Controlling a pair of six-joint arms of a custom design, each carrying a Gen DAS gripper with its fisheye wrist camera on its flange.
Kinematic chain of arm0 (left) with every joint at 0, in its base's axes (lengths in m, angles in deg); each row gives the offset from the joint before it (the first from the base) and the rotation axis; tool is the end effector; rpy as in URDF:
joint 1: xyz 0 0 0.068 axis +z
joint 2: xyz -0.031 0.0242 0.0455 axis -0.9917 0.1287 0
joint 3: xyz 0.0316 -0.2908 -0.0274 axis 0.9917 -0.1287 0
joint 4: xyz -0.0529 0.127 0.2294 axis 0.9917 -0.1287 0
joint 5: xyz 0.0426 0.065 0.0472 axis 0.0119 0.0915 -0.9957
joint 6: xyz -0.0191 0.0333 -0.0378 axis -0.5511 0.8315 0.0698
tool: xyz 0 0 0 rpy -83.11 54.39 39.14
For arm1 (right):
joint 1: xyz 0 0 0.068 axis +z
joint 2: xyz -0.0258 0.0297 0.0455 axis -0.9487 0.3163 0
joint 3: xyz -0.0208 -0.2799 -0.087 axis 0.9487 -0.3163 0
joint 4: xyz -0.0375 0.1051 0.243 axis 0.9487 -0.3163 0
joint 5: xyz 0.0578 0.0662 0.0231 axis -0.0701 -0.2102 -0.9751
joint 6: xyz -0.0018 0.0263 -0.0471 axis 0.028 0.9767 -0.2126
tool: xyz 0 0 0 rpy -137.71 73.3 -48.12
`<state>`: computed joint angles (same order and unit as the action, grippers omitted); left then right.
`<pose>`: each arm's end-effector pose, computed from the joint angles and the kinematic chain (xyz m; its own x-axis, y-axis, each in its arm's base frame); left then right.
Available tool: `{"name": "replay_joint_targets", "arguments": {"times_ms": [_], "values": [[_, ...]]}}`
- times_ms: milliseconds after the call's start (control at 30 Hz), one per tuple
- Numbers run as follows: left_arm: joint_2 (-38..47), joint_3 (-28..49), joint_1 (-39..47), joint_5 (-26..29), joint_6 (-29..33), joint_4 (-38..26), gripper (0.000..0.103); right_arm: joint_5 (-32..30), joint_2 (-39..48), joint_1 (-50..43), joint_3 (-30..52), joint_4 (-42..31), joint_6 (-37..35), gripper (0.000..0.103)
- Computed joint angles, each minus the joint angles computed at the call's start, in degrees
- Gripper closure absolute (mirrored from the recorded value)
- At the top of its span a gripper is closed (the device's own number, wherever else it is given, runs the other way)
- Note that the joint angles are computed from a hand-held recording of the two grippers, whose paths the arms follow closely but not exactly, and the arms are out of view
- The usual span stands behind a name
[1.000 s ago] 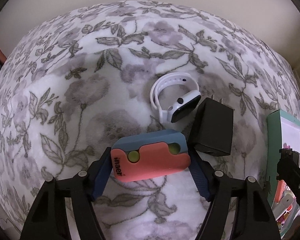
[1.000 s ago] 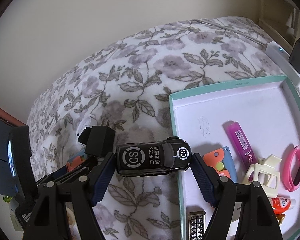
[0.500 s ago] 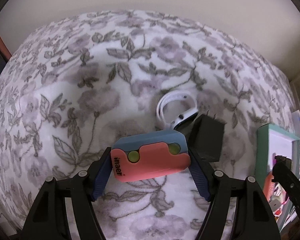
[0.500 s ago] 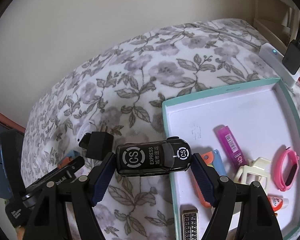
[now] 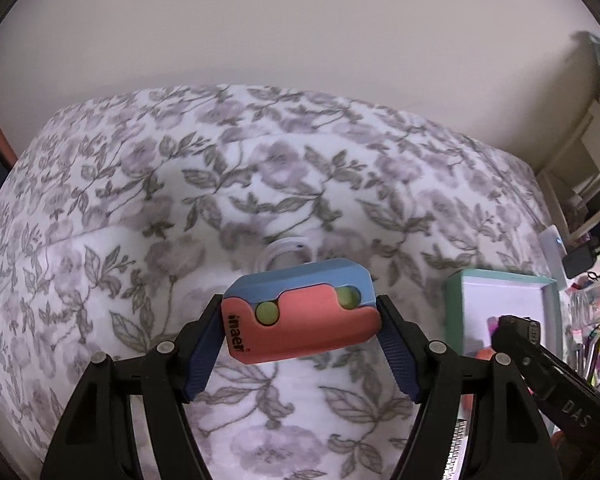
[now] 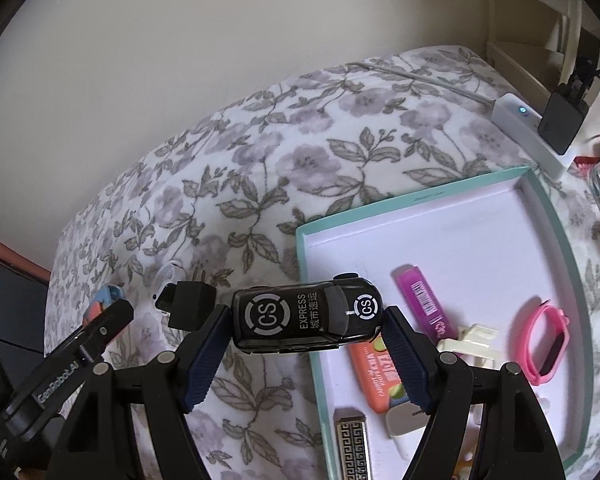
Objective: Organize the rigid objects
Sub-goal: 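Carry the car and knife into the white tray and open both tools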
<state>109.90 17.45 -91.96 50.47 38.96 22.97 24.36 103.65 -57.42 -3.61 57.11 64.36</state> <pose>0.3569 -0.0649 0.1632 -0.8533 0.2625 -0.4506 0.3391 0.9358 -0.0969 0.2488 0.0575 0.1452 -0.7006 0.5975 -0.3901 0.5365 0.8015 0.2641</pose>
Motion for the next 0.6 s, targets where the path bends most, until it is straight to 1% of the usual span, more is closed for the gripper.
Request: {"name": "replay_joint_targets", "arguments": {"times_ms": [100,233,600], "values": [[-0.9,-0.8,-1.5,0.2,-0.2,0.1,0.029,0.0,-0.6,-0.6,-0.1,-0.6,-0.5,0.025],[-1.4,-2.1,-4.0,-0.9,-0.3,0.6,0.029,-1.0,-2.0,-2.9,-1.3,-0.7,-0.8,0.025],[-3.4,-5.6,-13.5,-3.9,-1.8,2.0,0.029,-4.2,-6.5,-14.4,-5.1,-4.9,-4.7,0.025]]}}
